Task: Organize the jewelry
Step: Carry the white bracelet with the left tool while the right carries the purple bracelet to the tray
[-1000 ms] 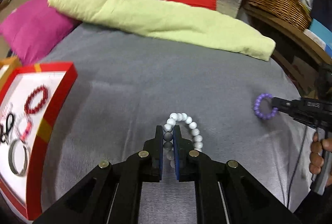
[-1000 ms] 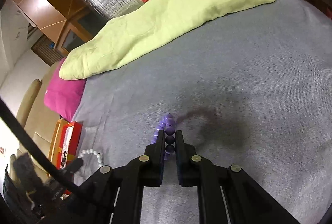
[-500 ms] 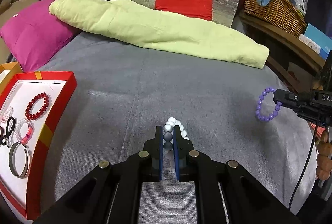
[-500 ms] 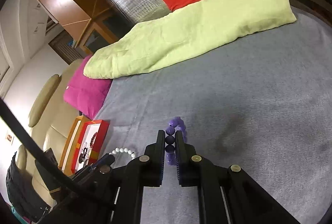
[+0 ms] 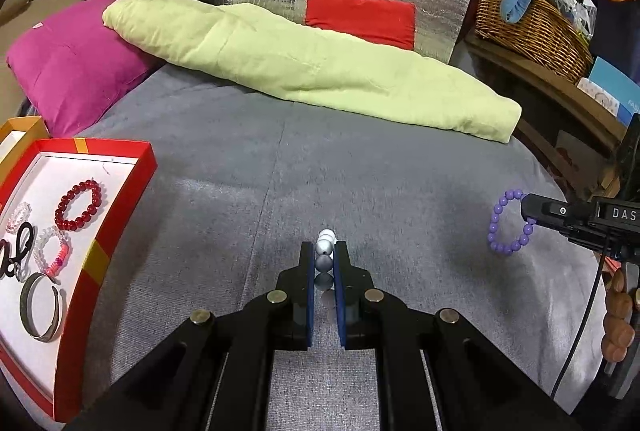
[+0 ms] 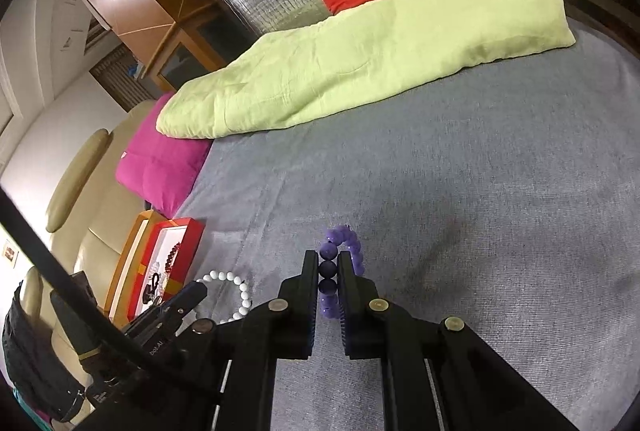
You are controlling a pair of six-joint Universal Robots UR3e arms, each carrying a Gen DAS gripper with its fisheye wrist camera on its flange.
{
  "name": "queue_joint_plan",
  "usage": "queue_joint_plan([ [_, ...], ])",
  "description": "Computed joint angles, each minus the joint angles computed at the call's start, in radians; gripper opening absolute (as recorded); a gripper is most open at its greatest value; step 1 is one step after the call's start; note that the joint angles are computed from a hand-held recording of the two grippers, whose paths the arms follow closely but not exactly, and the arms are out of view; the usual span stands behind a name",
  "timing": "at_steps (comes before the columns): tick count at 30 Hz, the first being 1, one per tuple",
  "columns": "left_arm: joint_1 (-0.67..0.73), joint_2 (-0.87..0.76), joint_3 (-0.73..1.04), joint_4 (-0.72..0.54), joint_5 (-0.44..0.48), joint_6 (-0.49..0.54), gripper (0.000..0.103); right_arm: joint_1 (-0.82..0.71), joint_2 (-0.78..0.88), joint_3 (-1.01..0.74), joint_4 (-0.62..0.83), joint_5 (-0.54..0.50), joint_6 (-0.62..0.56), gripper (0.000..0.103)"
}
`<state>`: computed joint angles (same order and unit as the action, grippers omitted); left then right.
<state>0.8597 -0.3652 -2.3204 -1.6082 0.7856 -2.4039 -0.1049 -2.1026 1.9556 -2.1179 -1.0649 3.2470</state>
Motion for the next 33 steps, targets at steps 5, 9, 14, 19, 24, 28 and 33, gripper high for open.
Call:
queue_joint_plan([
  [5,0.001,0.006,-0.002,0.001,-0.004,-0.001,0.009,-0.003,-0.003,0.0,0.001,0.006,-0.005,0.01],
  [9,0.007,0.01,0.0,-0.009,-0.006,0.008,0.009,-0.006,0.0,0.0,0.003,0.008,-0.009,0.01],
  [14,0.017,0.02,0.004,-0.029,-0.013,0.015,0.009,-0.007,0.0,0.007,-0.001,0.008,-0.011,0.01],
  [19,0.028,0.027,0.009,-0.046,-0.022,0.025,0.009,0.011,0.009,0.006,-0.018,-0.015,-0.005,0.01],
  [24,0.035,0.034,0.012,-0.058,-0.025,0.032,0.009,0.077,0.041,-0.011,-0.059,-0.102,0.004,0.01],
  [28,0.041,0.043,0.014,-0.067,-0.025,0.034,0.009,0.068,0.036,-0.011,-0.056,-0.098,-0.007,0.01],
  [33,0.07,0.068,0.03,-0.119,-0.038,0.057,0.009,0.042,0.011,0.0,-0.056,-0.071,-0.015,0.01],
])
